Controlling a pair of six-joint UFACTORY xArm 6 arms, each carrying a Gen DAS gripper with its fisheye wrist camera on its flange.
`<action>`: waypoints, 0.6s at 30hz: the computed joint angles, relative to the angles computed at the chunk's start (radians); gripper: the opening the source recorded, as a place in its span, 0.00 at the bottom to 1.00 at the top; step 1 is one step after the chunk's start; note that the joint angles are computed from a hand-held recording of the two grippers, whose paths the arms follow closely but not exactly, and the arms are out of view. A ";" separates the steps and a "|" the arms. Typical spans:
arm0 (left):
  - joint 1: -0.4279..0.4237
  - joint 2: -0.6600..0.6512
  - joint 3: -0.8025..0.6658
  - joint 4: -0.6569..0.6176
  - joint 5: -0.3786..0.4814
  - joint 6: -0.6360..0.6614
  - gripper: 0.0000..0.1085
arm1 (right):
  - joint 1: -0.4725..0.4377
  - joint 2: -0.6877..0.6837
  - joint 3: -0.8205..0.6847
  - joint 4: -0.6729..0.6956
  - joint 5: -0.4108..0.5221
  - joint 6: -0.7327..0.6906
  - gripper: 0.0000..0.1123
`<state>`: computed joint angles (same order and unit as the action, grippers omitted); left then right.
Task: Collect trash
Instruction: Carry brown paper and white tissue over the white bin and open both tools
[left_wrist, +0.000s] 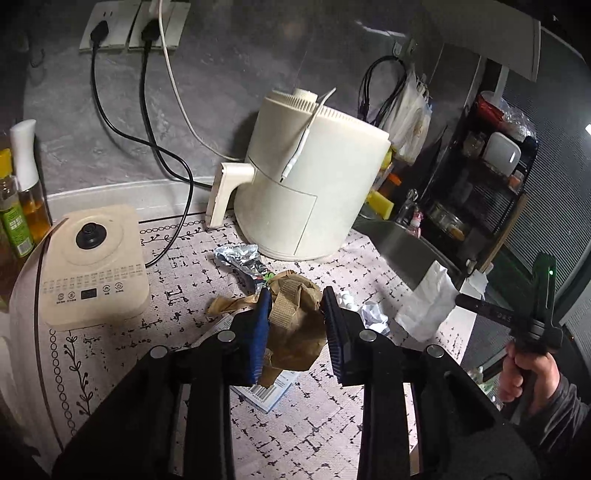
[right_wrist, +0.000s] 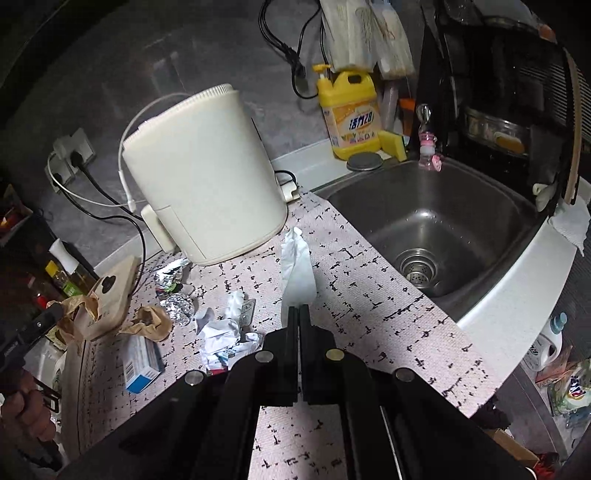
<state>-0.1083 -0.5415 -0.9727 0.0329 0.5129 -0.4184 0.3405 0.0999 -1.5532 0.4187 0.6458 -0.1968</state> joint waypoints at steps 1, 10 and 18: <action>-0.008 -0.008 -0.001 0.026 0.004 -0.028 0.26 | -0.005 -0.017 0.011 0.011 0.004 -0.012 0.01; -0.112 -0.054 -0.013 0.198 0.055 -0.221 0.25 | -0.059 -0.180 0.134 0.104 0.033 -0.117 0.01; -0.269 -0.011 -0.062 0.319 0.089 -0.373 0.23 | -0.172 -0.343 0.271 0.180 0.093 -0.212 0.01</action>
